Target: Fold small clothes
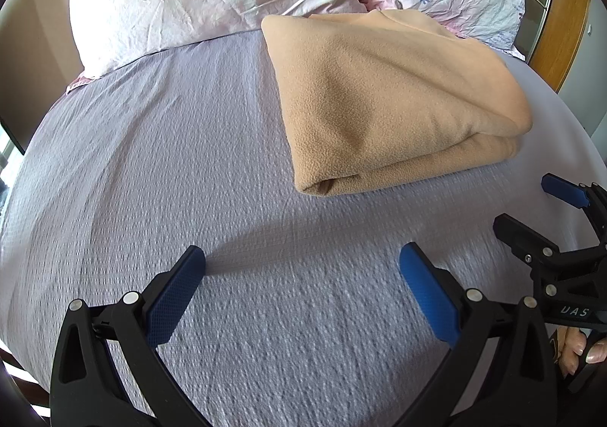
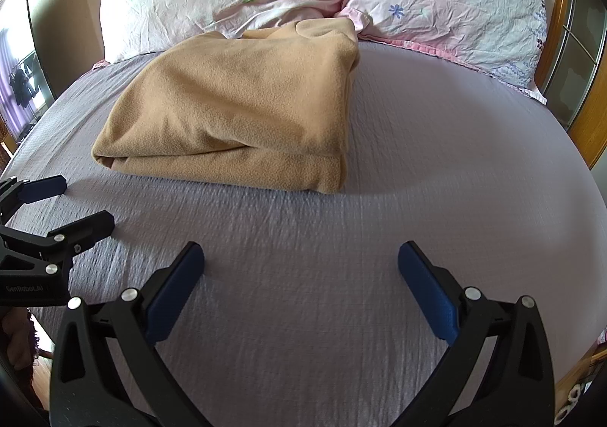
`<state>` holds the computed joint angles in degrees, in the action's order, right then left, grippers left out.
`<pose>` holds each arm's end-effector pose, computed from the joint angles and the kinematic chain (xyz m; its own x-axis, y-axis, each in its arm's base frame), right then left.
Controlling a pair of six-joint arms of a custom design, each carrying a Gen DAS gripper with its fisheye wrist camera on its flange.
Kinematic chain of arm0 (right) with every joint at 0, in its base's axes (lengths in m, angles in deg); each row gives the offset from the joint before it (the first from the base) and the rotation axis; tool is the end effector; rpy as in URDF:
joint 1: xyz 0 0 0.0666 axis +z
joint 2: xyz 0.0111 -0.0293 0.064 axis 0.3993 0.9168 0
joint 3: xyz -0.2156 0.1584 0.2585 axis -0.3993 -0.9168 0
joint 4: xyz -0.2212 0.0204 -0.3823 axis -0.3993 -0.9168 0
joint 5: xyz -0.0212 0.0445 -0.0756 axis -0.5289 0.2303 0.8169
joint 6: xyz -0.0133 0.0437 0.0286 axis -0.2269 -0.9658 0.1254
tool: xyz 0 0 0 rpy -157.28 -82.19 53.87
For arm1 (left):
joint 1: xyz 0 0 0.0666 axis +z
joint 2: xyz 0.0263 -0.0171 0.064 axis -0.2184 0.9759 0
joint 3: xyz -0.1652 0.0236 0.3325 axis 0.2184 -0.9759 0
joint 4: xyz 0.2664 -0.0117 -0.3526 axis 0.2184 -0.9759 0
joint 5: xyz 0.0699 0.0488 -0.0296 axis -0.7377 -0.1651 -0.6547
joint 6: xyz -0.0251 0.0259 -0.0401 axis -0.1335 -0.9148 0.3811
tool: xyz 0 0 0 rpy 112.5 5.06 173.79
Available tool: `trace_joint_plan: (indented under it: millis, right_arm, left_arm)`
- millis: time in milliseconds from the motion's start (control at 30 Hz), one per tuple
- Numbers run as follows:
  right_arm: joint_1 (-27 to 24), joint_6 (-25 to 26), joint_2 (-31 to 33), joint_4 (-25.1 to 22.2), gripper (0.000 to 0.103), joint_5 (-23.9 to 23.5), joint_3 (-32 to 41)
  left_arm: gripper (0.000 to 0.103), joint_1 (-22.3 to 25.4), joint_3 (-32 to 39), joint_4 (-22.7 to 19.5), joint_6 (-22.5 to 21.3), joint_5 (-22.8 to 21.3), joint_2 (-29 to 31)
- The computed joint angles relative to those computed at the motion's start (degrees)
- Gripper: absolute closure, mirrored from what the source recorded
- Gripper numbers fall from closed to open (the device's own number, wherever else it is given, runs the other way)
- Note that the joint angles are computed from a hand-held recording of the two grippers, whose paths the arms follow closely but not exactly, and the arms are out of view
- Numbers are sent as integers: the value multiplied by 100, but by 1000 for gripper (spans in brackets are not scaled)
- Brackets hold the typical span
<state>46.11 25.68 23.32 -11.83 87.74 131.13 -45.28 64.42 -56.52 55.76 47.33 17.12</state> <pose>0.3580 0.1413 0.3052 -0.7353 -0.0855 -0.6724 -0.1196 0.9928 0.0045 0.3921 -0.2430 0.3516 -0.8084 0.1955 -0.5552 0.2159 0.9760 0.0293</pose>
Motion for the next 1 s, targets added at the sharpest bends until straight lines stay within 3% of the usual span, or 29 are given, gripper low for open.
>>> trace_joint_plan:
  millis: [500, 1000]
  right_arm:
    - [-14, 28, -8, 1, 2, -20, -2]
    - [-8, 52, -17, 66, 2, -27, -37]
  left_arm:
    - [1, 26, 88, -132, 18, 42, 70]
    - [1, -17, -15, 19, 74, -45, 5]
